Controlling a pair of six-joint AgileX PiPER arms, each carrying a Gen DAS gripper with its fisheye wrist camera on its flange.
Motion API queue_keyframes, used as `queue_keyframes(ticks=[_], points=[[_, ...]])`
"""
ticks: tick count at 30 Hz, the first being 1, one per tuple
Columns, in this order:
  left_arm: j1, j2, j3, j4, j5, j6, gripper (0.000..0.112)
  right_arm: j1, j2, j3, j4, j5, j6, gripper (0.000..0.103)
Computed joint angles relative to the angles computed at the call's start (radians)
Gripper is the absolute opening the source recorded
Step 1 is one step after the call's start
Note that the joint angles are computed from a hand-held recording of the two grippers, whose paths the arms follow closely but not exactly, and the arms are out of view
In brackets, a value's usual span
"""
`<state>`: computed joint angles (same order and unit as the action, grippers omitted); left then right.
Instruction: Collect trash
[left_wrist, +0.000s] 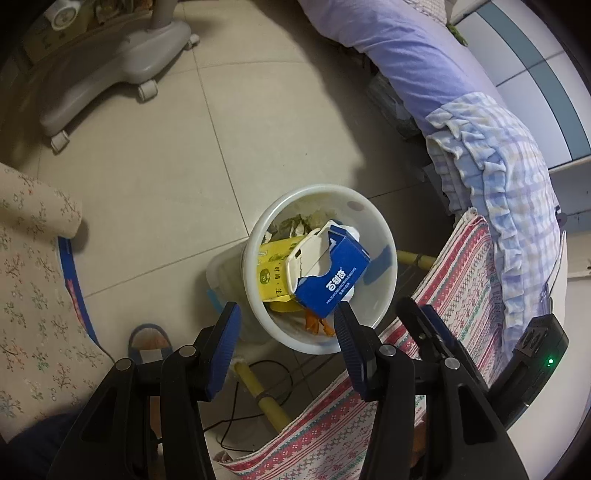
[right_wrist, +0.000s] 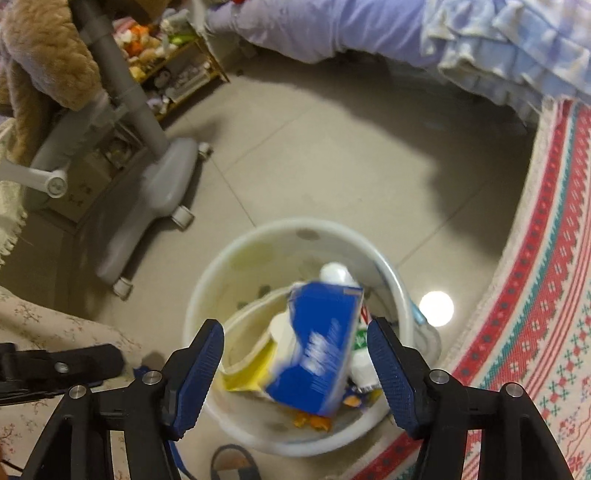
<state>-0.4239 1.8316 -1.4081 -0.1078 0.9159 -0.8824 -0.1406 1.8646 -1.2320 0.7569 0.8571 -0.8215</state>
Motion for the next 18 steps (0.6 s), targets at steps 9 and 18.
queue_keyframes(ticks=[9,18], points=[[-0.132,-0.077,0.015,0.177,0.029,-0.129,0.055,-0.111,-0.071,0.013,-0.040,0.070,0.016,0.070],[-0.418,-0.219,0.135,0.470,0.140,-0.382,0.056,-0.293,-0.300,0.145,0.029,0.191,-0.089,0.070]])
